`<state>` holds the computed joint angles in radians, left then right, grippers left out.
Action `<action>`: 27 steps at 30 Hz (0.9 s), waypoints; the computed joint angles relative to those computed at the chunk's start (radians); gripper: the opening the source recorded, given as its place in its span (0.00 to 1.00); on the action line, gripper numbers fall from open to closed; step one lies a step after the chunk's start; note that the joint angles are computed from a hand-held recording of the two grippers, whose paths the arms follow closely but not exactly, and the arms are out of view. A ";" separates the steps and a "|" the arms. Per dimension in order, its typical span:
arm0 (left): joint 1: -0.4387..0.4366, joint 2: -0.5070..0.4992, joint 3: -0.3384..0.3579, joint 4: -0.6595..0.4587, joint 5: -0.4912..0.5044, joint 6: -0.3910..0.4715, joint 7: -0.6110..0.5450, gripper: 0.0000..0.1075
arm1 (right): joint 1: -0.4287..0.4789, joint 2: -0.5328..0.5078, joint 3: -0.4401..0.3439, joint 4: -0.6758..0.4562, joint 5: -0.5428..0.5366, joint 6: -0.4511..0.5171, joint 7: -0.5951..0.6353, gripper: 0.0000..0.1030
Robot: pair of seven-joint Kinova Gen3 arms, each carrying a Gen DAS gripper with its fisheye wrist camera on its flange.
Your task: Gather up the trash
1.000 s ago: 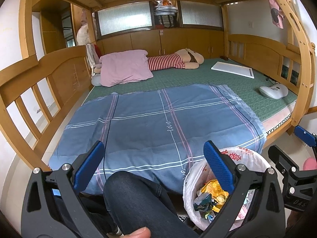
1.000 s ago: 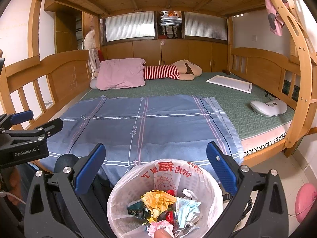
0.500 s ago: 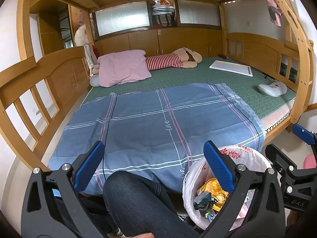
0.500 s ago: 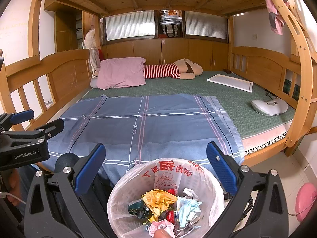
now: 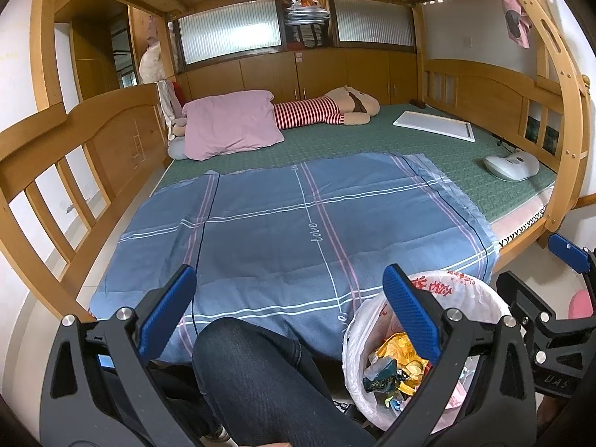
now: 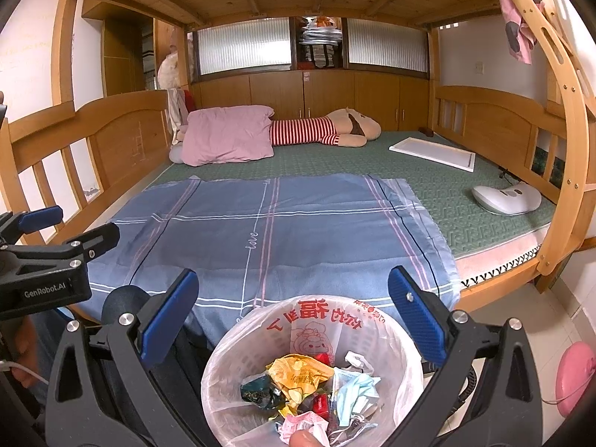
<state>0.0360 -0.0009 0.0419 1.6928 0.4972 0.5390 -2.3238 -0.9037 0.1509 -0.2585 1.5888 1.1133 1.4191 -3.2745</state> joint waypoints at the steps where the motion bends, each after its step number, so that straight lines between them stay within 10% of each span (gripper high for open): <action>1: -0.001 0.001 -0.001 -0.002 0.010 0.008 -0.009 0.93 | 0.001 -0.001 0.001 0.002 0.000 -0.001 -0.001 0.97; 27: 0.008 0.017 0.006 -0.029 -0.032 0.020 0.029 0.93 | 0.024 -0.003 0.004 0.002 -0.020 -0.029 0.005 0.97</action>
<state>0.0437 0.0166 0.0478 1.6640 0.4653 0.5586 -2.2946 -0.8796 0.1479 -0.2546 1.5908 1.0931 1.3903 -3.2696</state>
